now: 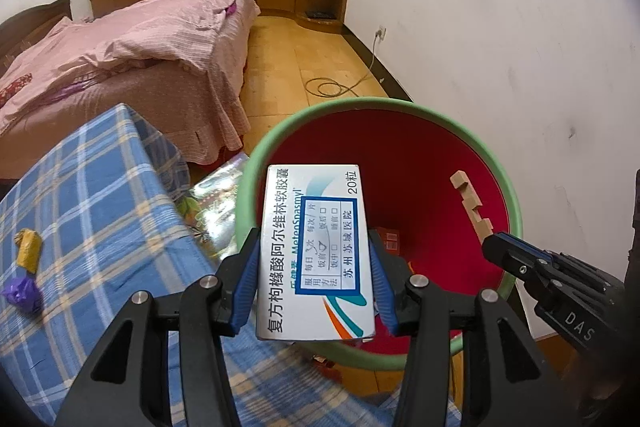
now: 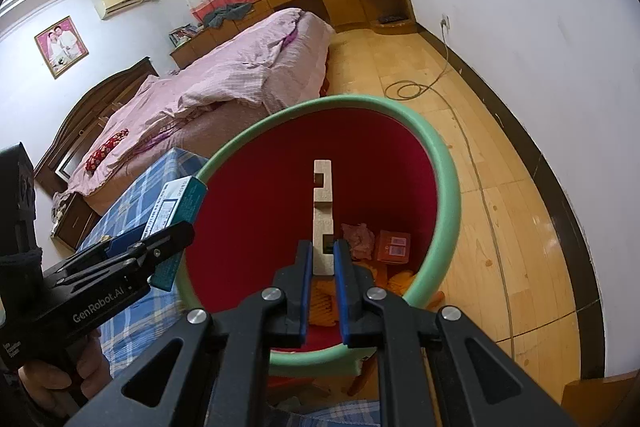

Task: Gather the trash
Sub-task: 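Open both tools to drop the white box and wooden blocks into the bin, then move the left tool back over the table to the purple plastic bag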

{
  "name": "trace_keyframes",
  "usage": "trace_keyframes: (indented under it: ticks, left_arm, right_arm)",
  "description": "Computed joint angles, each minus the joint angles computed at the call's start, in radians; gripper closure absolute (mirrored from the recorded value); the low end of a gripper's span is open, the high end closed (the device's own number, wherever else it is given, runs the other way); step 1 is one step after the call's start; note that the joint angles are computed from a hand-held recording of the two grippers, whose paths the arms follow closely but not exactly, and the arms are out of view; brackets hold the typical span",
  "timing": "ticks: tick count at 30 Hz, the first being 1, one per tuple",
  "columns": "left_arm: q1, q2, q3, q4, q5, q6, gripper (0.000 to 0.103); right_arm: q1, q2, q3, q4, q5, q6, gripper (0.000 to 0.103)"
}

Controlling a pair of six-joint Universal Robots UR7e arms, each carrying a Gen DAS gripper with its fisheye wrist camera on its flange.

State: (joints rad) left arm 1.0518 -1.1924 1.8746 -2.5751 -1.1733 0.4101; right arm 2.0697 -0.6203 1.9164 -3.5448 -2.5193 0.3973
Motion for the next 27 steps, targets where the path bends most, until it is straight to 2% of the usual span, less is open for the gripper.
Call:
trace_keyframes:
  ticks: [5, 8, 27]
  left_arm:
    - [0.0, 0.016, -0.006, 0.003, -0.006, 0.003, 0.052]
    - [-0.003, 0.017, 0.005, -0.016, -0.003, 0.014, 0.045]
    - [0.003, -0.044, 0.011, -0.034, 0.003, 0.003, 0.045]
  right_arm:
    - [-0.012, -0.003, 0.02, -0.02, 0.003, 0.01, 0.088]
    - [-0.017, -0.005, 0.026, -0.026, 0.007, 0.015, 0.087]
    - [0.012, 0.006, -0.001, -0.039, 0.004, -0.009, 0.072]
